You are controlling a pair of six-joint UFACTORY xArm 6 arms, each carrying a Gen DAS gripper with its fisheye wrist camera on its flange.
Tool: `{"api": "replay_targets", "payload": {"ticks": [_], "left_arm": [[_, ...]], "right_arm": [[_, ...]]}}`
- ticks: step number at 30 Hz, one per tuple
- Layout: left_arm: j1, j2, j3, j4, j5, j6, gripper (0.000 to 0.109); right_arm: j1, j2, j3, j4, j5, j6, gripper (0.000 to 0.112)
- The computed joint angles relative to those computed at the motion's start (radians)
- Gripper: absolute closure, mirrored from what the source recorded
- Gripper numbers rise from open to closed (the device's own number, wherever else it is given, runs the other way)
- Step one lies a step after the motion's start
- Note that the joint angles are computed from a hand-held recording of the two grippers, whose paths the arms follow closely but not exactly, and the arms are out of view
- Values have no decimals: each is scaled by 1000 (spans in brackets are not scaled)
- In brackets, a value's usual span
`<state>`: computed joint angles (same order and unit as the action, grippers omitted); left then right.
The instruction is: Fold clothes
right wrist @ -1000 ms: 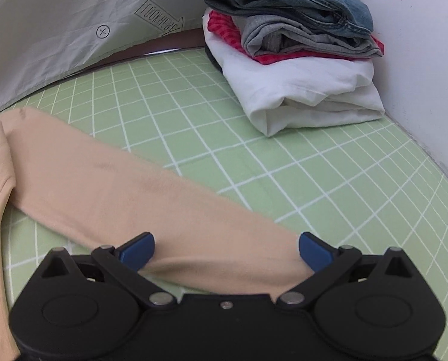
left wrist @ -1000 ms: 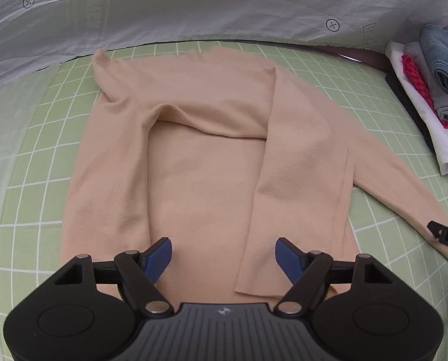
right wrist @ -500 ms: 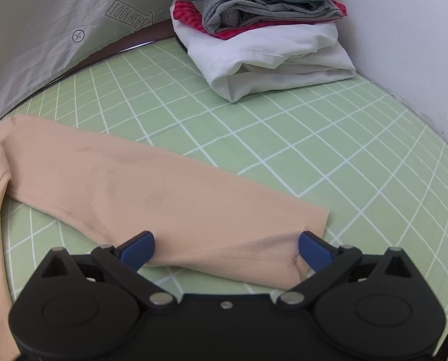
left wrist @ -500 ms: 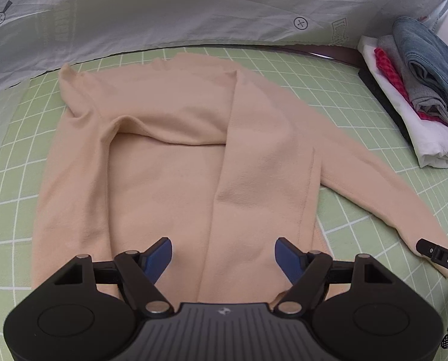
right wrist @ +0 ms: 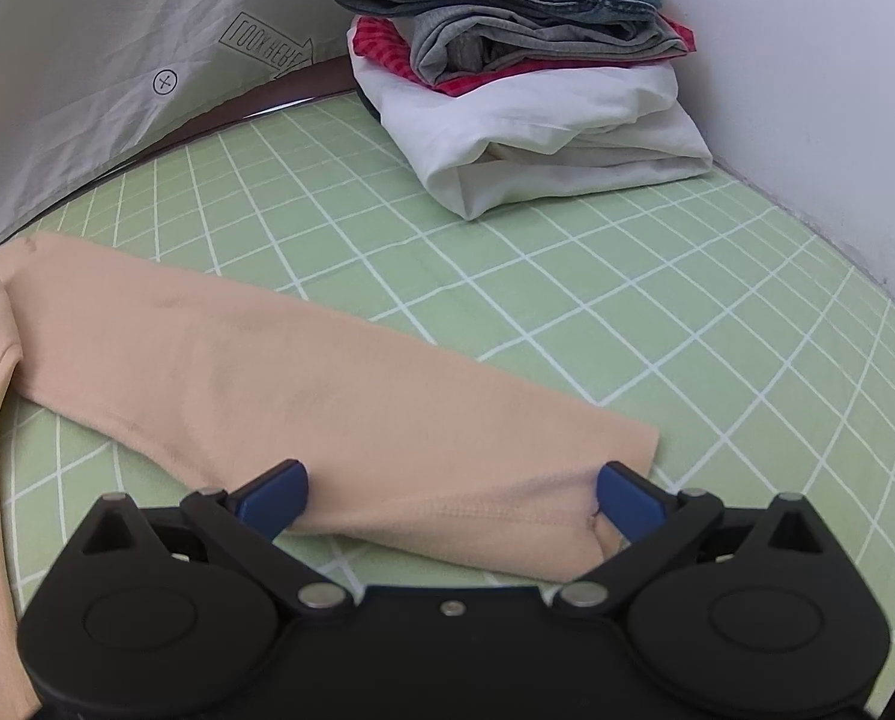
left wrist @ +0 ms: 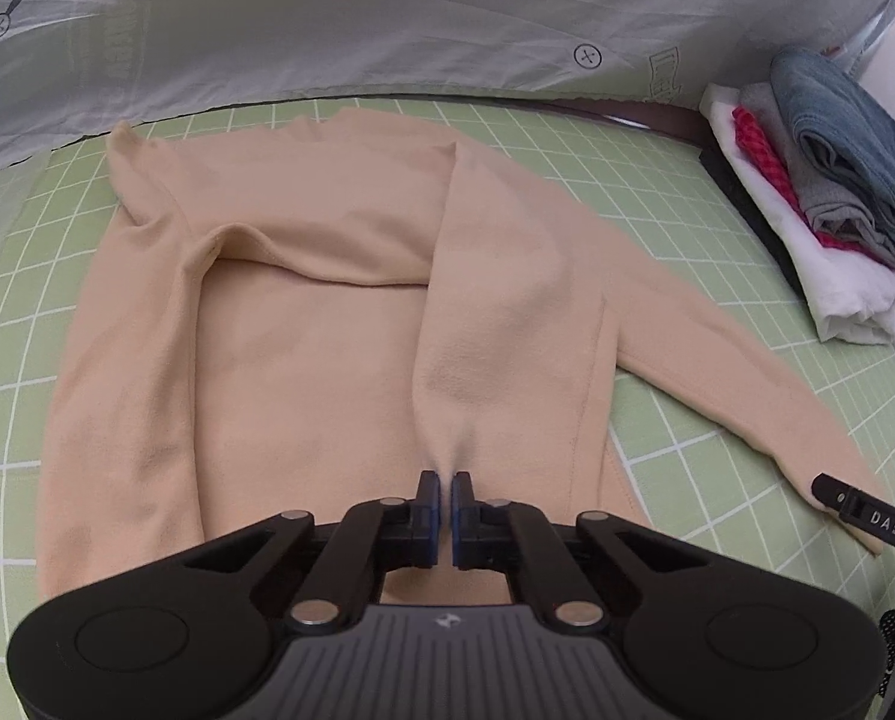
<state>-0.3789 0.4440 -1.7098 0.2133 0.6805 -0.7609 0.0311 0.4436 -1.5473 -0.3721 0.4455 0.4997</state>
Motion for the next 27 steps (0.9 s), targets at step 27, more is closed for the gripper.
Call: {"api": "replay_targets", "payload": {"ticks": [27], "left_arm": [[-24,-780,908,386,-223,-1138,105]], "right_arm": [[-22,-26,99,-95,-166,38,9]]}}
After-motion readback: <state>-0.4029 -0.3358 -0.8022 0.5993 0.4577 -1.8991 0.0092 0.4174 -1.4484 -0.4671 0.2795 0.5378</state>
